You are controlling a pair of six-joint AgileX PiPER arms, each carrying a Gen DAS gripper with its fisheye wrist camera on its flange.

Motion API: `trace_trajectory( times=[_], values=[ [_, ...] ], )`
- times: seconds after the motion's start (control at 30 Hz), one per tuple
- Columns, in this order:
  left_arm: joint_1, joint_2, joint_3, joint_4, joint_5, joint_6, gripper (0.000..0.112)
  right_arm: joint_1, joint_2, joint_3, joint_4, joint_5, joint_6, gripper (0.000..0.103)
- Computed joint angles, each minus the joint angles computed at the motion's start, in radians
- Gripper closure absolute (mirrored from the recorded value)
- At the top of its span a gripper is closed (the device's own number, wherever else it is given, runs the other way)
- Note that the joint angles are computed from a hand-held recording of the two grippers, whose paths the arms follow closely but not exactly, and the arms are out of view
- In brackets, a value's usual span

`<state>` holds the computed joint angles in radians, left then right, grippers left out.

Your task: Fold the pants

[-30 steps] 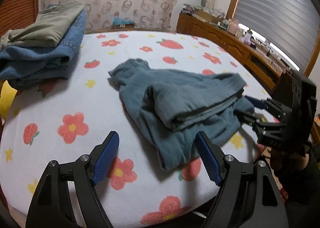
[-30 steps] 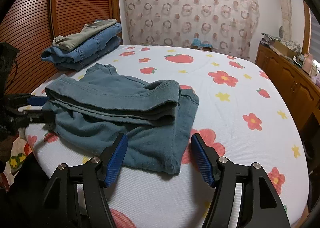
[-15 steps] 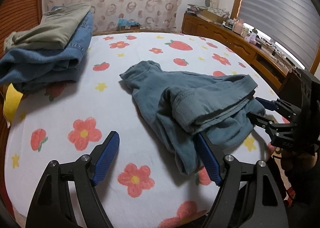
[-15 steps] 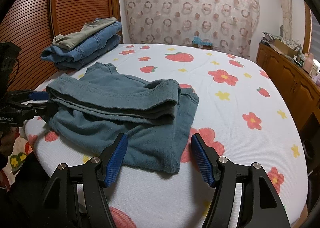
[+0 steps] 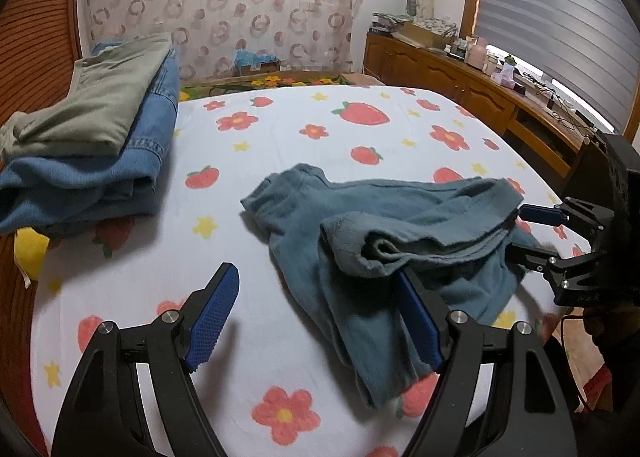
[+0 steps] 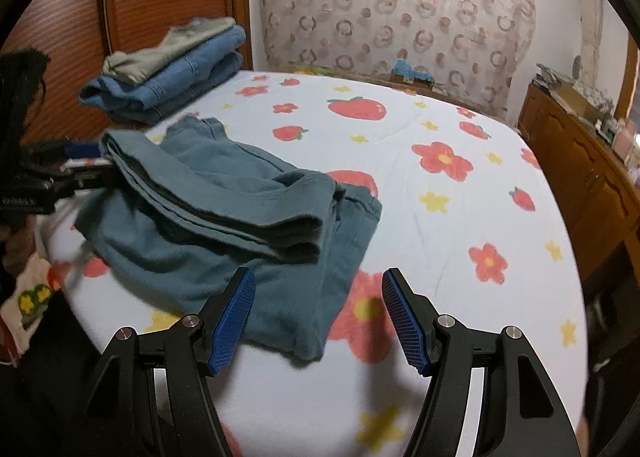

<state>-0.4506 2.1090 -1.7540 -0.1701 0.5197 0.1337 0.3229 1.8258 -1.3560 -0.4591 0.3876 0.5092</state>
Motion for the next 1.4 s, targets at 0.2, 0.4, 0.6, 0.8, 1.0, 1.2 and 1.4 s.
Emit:
trace_trajectory(
  times=[0.2,0.4,0.6,0.8,1.0,1.2,1.4],
  values=[
    [0.005,0.039,-0.077,0.022,0.03,-0.021,0.033,-0.005,0.068,-0.14,0.107,0.1,-0.178,0.035],
    [0.007,0.079,-0.142,0.073,0.044,-0.078,0.033,-0.015,0.146,-0.301,0.09,0.197,-0.232,0.035],
    [0.018,0.11,-0.187,0.118,0.053,-0.136,0.033,-0.026,0.24,-0.482,0.031,0.285,-0.184,0.035],
    [0.028,0.087,-0.145,0.061,0.029,-0.084,0.033,-0.068,0.245,-0.492,0.193,0.24,-0.267,0.037],
    [0.03,0.065,-0.107,-0.035,0.015,0.0,0.039,-0.105,0.243,-0.475,0.408,0.202,-0.447,0.048],
    [0.023,0.068,-0.11,-0.117,0.033,0.094,0.065,-0.158,0.316,-0.588,0.615,0.282,-0.607,0.071],
    [0.022,0.12,-0.201,-0.129,0.08,0.105,0.082,-0.184,0.334,-0.597,0.72,0.258,-0.668,0.095]
  ],
)
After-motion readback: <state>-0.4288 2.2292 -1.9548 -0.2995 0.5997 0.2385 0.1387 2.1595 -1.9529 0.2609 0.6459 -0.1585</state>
